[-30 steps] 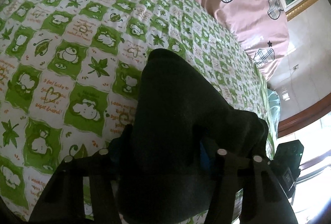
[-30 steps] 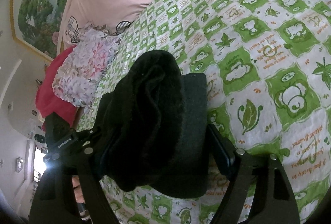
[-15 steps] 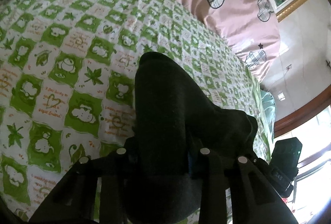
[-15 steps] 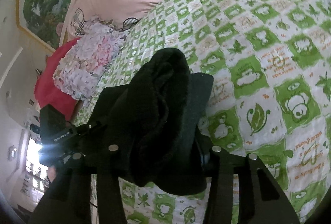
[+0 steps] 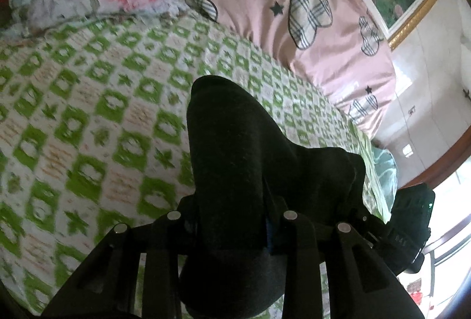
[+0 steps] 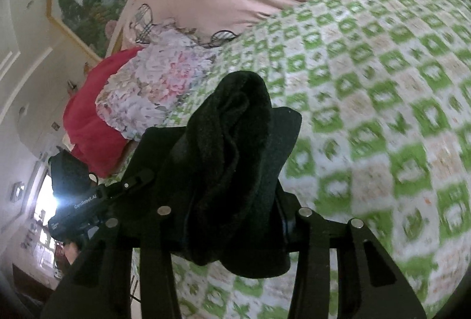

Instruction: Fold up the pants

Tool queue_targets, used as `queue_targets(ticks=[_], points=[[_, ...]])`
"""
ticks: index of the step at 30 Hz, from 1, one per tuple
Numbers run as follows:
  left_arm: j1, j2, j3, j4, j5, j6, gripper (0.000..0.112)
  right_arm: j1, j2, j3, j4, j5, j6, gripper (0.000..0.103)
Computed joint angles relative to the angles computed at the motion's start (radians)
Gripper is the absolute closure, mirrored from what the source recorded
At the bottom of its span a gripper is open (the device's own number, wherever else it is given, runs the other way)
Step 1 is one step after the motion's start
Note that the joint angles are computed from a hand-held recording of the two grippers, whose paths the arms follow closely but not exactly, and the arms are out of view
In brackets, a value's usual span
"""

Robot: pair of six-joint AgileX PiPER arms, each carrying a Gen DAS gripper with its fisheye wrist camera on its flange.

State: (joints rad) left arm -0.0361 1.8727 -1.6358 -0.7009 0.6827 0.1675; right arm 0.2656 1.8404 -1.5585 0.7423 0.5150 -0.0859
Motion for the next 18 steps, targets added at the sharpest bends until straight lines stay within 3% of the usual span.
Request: queue_targets(ticks=[9,18], points=[[0.045,0.052,-0.112,0.116,0.009,-0.112,0.082,0.011,0.217,-0.353,-0.068,0.121,0.042,0.059],[0.061,0.143,-0.215,0.233,0.02,-0.213,0.082,0.014,0.488,-0.801,-0.169,0.322,0.145,0.058]])
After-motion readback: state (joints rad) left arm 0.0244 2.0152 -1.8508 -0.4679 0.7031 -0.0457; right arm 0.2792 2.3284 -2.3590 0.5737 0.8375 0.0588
